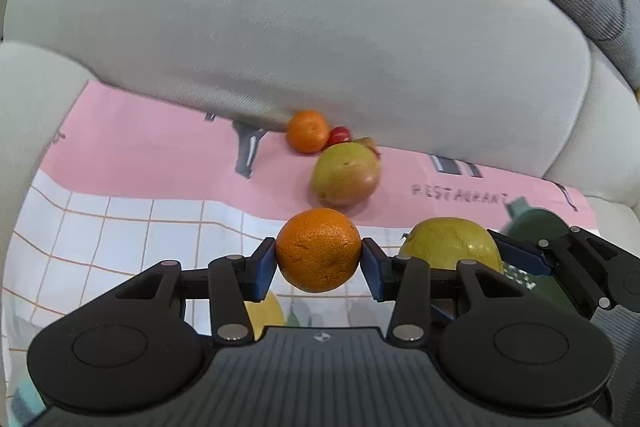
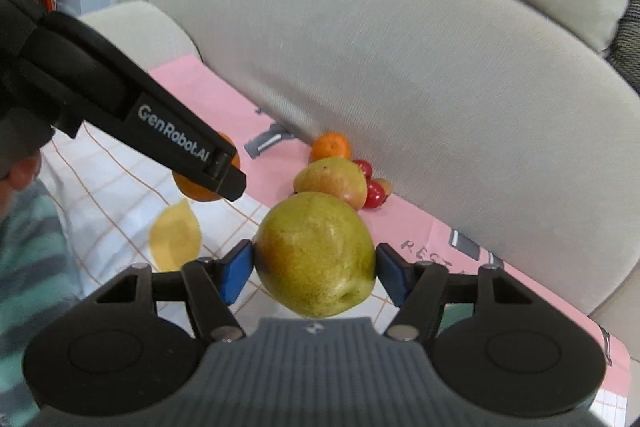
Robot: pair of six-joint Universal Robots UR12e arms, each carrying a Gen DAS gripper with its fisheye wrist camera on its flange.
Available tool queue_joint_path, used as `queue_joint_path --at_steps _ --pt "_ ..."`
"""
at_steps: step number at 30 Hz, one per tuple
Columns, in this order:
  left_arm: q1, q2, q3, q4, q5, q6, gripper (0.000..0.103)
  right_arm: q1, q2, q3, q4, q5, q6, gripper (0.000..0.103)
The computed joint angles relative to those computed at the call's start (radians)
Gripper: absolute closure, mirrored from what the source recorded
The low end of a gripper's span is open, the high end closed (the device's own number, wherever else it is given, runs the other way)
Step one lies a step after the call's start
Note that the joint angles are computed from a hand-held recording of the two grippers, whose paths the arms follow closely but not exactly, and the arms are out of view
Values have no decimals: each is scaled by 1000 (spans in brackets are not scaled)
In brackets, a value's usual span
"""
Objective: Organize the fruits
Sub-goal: 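Grasp a tangerine with the left tool while the right tool grasps a green pear, then carry the tangerine and green pear over the colander with both tools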
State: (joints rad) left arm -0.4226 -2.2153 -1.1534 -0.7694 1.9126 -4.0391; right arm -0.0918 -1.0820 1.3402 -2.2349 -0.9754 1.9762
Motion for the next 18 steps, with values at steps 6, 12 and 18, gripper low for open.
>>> queue_joint_path --at_steps 6,12,18 --pt "-28 -13 51 -20 18 41 52 -38 -32 28 -24 31 24 39" --pt "-53 -38 112 -40 8 97 52 -71 -47 43 -52 34 61 39" --pt "-75 -85 203 -78 -7 174 52 -96 -49 44 -65 19 88 39"
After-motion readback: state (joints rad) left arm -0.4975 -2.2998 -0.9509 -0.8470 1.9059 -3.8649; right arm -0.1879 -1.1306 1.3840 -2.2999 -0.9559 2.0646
